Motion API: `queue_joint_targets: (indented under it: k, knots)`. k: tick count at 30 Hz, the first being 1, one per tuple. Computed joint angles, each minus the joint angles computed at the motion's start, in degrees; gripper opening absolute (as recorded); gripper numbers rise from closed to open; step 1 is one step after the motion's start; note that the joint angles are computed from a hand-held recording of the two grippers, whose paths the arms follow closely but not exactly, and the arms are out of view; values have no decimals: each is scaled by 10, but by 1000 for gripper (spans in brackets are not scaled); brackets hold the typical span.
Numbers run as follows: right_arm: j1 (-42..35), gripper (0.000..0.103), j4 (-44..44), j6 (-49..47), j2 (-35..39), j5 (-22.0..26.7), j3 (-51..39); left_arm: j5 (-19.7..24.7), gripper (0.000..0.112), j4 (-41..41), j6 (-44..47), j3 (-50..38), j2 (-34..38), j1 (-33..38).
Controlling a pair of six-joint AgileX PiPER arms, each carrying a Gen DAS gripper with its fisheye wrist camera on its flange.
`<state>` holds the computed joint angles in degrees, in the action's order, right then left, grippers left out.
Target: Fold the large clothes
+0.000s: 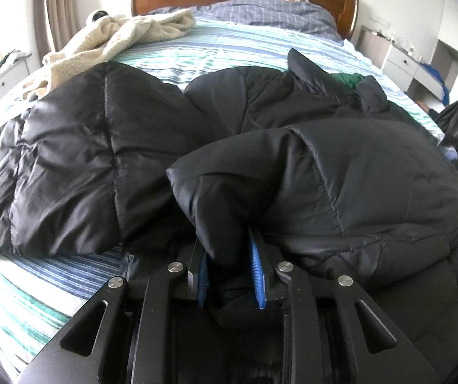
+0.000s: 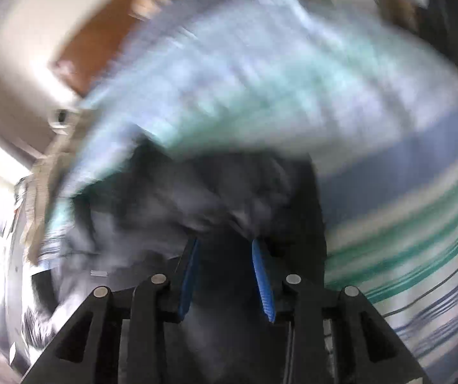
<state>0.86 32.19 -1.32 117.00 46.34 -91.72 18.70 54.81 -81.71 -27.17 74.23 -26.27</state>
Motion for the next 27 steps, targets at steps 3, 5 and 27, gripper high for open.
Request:
queue_joint_targets:
  k: [3,5,27]
  knots:
    - [-5,23,38,-34,-21,-42,44,1,24,6,-7,0,1,-1]
    - [-9,24,20,-34,-38,-19,42,-3,24,4,-4,0,2,2]
    - [174,57,-75,99,-693,-66,544,238,84,-147,90,-32,-100,-138]
